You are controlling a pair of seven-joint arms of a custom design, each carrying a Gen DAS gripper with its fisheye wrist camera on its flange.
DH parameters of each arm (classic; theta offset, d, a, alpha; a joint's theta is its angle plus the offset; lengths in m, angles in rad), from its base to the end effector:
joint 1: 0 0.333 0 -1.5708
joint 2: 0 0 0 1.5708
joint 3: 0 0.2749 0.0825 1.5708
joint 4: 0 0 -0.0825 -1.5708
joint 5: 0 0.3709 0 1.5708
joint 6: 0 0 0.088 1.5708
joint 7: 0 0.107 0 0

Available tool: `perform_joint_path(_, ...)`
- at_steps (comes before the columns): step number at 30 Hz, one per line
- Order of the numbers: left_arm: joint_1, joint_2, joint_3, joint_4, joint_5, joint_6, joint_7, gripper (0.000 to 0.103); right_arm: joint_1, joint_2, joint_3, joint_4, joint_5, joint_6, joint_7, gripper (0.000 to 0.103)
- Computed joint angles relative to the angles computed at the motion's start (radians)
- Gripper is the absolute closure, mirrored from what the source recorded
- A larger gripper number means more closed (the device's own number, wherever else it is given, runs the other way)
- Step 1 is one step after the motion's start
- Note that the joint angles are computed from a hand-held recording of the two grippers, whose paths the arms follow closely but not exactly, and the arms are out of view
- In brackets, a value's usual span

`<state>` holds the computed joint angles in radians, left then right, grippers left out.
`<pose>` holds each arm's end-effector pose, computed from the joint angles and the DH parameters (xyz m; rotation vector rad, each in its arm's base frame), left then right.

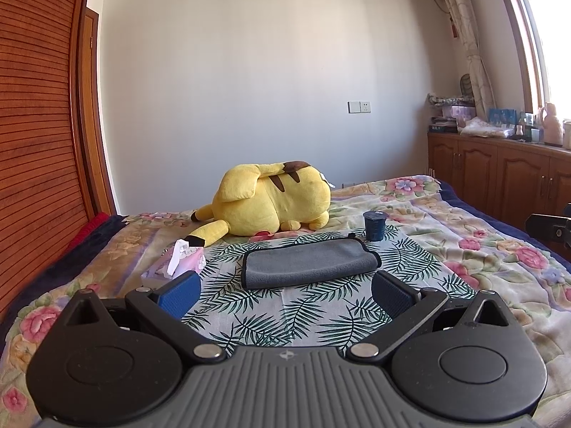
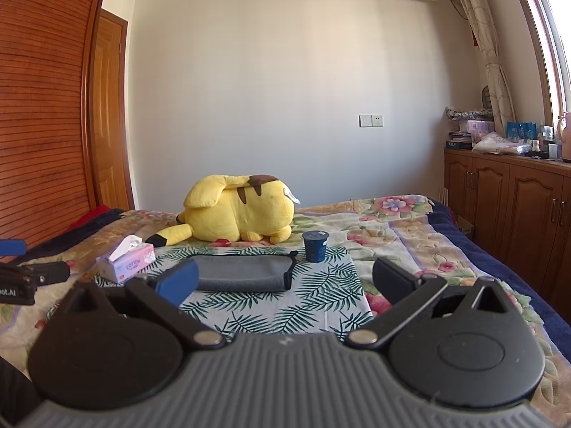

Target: Fold towel

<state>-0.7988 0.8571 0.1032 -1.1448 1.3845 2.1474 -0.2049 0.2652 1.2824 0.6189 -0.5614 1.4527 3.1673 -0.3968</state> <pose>0.5869 -0.4691 0.3136 -1.5423 1.1886 -0.7377 0.7247 0.2752 0.2892 -1.5455 0.9379 -0.6702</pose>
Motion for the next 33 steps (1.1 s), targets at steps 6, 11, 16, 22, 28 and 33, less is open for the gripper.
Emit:
perform_joint_path(6,0.001,0.001,0.001,0.000,-0.005,0.002,0.002,0.016,0.000,0.000,-0.001,-0.001,-0.008,-0.001,0.009,0.000)
perform_joint_path(11,0.000,0.004,0.000,0.002,-0.005,0.002,0.006,0.016,0.003,0.002,-0.004,0.002,-0.016,0.000,0.019,0.000)
perform_joint_path(16,0.000,0.005,0.000,0.005,-0.006,0.003,0.008,0.016,-0.012,0.001,0.020,-0.008,0.011,0.002,-0.032,0.000)
perform_joint_path(22,0.000,0.008,0.001,0.007,-0.008,0.002,0.007,0.016,-0.001,0.006,0.000,0.000,-0.002,-0.002,-0.001,0.000)
perform_joint_path(28,-0.002,0.032,0.006,0.045,-0.023,-0.003,0.030,0.016,0.002,0.012,0.001,0.009,-0.005,0.000,0.000,0.000)
perform_joint_path(33,-0.006,0.034,0.012,0.047,-0.030,-0.001,0.031,0.016,0.004,0.013,-0.005,0.010,-0.005,-0.002,0.006,0.000)
